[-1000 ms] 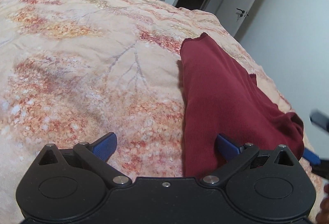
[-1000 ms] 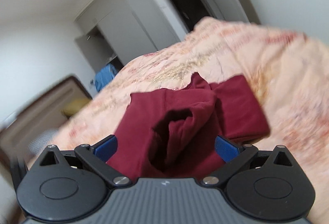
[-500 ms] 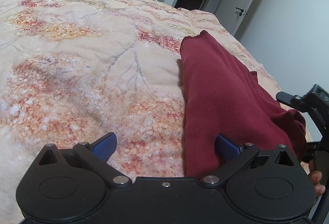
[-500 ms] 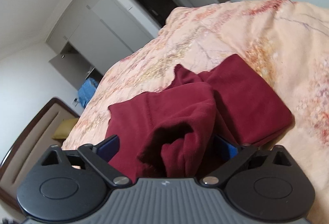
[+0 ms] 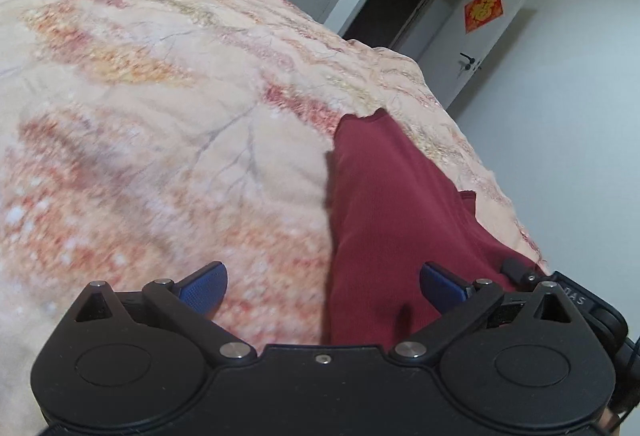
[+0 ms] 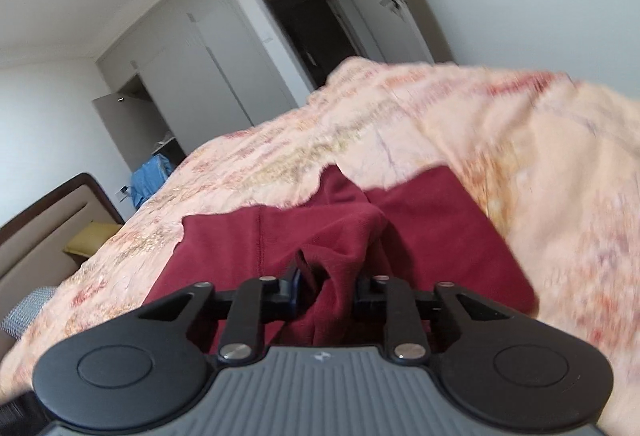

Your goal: Fold small clothes

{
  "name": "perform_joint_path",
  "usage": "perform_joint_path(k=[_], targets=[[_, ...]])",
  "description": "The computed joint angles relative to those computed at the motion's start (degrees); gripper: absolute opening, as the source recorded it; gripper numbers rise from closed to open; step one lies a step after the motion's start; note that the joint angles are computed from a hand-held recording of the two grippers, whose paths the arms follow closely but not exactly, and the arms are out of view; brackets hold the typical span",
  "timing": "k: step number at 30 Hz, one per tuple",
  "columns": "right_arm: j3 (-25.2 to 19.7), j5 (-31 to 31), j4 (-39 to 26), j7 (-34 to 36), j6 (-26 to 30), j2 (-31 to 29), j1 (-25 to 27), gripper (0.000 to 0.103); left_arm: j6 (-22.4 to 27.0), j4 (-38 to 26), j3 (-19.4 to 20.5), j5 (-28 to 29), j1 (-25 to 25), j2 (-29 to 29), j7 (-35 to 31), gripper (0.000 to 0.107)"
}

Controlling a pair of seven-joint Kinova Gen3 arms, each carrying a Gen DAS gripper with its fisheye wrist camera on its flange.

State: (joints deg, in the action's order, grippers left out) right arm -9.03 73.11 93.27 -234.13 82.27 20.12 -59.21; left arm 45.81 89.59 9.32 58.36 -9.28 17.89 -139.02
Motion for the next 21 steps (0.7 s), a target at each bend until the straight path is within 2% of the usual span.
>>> perform_joint_path(k=[2,5,8,10,16,21], targets=[[0.0,1.6,1.1,0.3,1.3,-0.6,-0.7,0.021,-0.6,-1.4,0.1,-1.8,1.4,0.0,1.2,0.102],[-0.3,3.7,2.0,1.6,6.6,-1.1,-2.4,0.020,0.4,-3.3,1.0,-2.8,2.3,0.5,1.7,0.102],[-1.4,3.8,3.7,1.7,10.5,-2.1,-3.2,0.020,0.5,-5.4,0.6,-8.3,5.2,1.3,5.4,0.102],[-2.4,1.7,5.0,-0.3,9.6,-3.0,-2.1,0.020,0.6,-5.6,0.8,-10.1,5.9,1.8,7.8,0.102],[-4.1,-2.6,8.0,-6.4,5.7,-3.1,-0.5,0.022,1.0,-4.5,2.2,-8.9,4.1,2.8,6.7,0.102],[-3.9,-3.3,7.4,-5.8,6.7,-2.3,-1.3,0.026,0.6,-3.5,2.5,-8.2,3.6,2.5,5.5,0.102]])
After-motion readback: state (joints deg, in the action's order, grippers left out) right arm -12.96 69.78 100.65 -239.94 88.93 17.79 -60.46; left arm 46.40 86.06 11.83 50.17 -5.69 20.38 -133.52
